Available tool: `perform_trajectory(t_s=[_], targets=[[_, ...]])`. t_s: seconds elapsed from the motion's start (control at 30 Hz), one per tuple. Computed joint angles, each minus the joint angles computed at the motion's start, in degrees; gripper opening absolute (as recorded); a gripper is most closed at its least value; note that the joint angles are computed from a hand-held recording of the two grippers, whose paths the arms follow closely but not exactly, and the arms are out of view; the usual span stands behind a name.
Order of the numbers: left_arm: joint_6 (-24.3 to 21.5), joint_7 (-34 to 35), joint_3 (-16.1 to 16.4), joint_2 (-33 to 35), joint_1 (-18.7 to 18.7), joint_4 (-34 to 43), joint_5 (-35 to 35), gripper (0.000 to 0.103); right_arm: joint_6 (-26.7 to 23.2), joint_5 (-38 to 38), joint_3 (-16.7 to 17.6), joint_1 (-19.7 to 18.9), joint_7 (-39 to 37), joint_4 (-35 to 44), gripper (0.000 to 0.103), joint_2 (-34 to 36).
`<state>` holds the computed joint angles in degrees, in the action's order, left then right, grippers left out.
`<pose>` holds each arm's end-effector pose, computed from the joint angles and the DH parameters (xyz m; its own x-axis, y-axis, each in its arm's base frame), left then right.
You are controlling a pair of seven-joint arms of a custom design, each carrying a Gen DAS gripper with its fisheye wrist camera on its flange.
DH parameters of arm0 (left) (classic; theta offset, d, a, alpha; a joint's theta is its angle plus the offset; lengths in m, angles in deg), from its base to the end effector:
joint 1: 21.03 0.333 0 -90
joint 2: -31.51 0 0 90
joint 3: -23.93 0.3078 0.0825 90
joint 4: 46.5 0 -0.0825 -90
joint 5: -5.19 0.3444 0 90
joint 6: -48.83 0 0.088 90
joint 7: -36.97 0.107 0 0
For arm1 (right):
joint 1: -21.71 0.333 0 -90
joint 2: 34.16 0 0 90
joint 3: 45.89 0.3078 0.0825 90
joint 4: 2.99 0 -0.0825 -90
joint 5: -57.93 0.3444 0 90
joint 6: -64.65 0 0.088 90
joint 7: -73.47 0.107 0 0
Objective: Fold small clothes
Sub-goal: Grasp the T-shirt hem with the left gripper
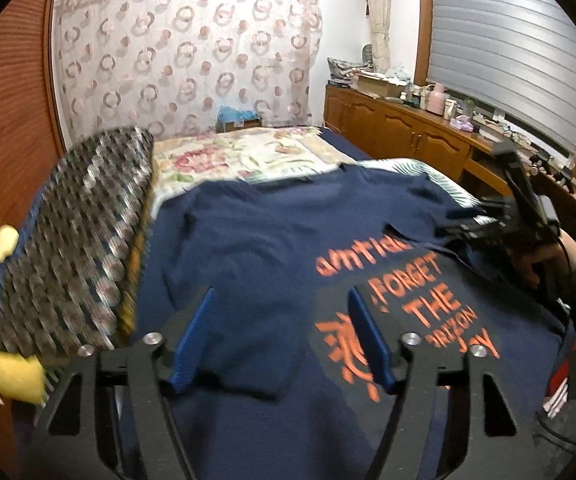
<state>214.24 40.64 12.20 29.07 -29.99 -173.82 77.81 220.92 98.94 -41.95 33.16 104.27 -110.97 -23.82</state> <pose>0.4592 -0.2339 0.4562 -0.0177 -0.9993 0.0343 -0.6145 -0.0162 -0.7888 0.5948 0.1355 0.4918 0.6499 -0.7583 0.0516 -0.5067 -0.4829 -0.7142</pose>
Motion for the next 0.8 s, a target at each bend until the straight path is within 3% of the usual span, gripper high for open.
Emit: perform_trajectory(t_s=[0.23,0.4,0.8], targets=[[-0.91,14.26,2.24,4.96,1.68,5.65,-10.85,0.044,-0.17,0.88,-0.25,-0.73,-1.37,-0.52,0.065,-0.38],[-5.44,25.04,2.79,10.41,1.56,12.15,-19.49,0.042,-0.56,0.92,-0.36,-0.88,-1.56,-0.2,0.066,-0.27],[-15.8,35.87,4.71,19.8,-0.09,25.24,-27.22,0.033,-0.81,1.14,-0.4,-1.07,-2.05,-0.05,0.066,-0.19]])
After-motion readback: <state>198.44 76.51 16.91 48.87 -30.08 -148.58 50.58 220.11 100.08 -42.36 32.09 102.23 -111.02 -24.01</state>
